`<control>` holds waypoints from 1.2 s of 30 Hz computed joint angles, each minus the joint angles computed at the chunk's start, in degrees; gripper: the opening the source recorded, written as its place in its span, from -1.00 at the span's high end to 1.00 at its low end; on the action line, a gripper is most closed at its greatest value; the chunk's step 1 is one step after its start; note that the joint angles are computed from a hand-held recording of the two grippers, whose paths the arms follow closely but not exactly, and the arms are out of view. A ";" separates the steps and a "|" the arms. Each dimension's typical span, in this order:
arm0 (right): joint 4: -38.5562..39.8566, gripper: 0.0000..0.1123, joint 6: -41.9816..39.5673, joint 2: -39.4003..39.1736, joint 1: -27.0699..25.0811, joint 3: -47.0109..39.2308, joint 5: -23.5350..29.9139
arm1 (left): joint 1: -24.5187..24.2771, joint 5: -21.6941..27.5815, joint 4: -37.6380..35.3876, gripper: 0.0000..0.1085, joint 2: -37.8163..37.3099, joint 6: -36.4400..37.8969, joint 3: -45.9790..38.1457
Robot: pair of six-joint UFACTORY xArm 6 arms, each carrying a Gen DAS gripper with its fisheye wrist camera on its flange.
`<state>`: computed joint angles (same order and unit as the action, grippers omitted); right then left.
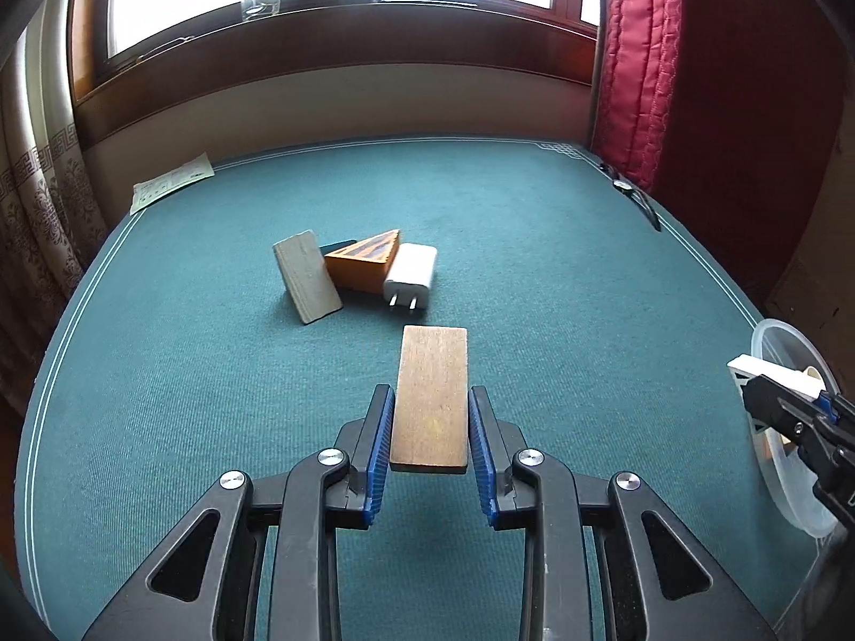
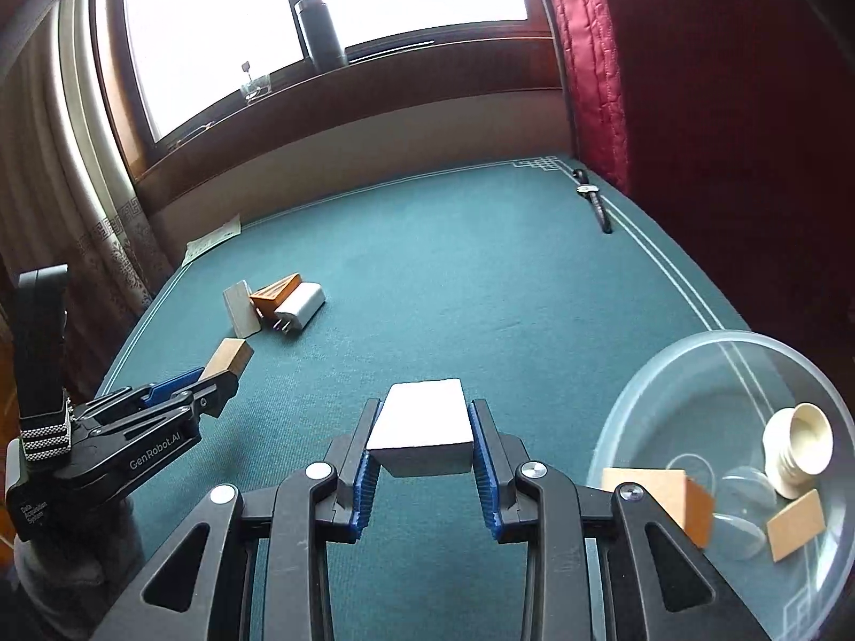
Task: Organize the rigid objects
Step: 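Carry the brown block and white cube over the clear basin with both tools, then open the left tool to drop the brown block while the right tool releases the white cube into the basin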
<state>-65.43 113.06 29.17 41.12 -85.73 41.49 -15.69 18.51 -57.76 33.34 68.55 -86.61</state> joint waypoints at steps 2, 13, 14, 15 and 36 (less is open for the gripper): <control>-0.90 0.41 2.01 -2.26 0.05 2.84 0.80 | -0.81 -0.04 -0.83 0.48 -0.89 1.36 0.95; -1.67 0.41 9.58 -13.04 1.01 16.82 6.36 | -5.47 0.25 -3.47 0.48 -5.03 6.66 5.70; -1.44 0.41 9.98 -13.81 1.15 17.96 6.81 | -5.89 0.30 -3.74 0.48 -5.37 7.19 6.10; -1.13 0.41 10.31 -14.56 1.22 19.09 7.19 | -6.29 0.34 -4.00 0.48 -5.74 7.71 6.50; -0.97 0.41 16.07 -21.47 1.64 29.29 8.67 | -13.16 6.51 -4.01 0.48 -12.90 12.54 14.36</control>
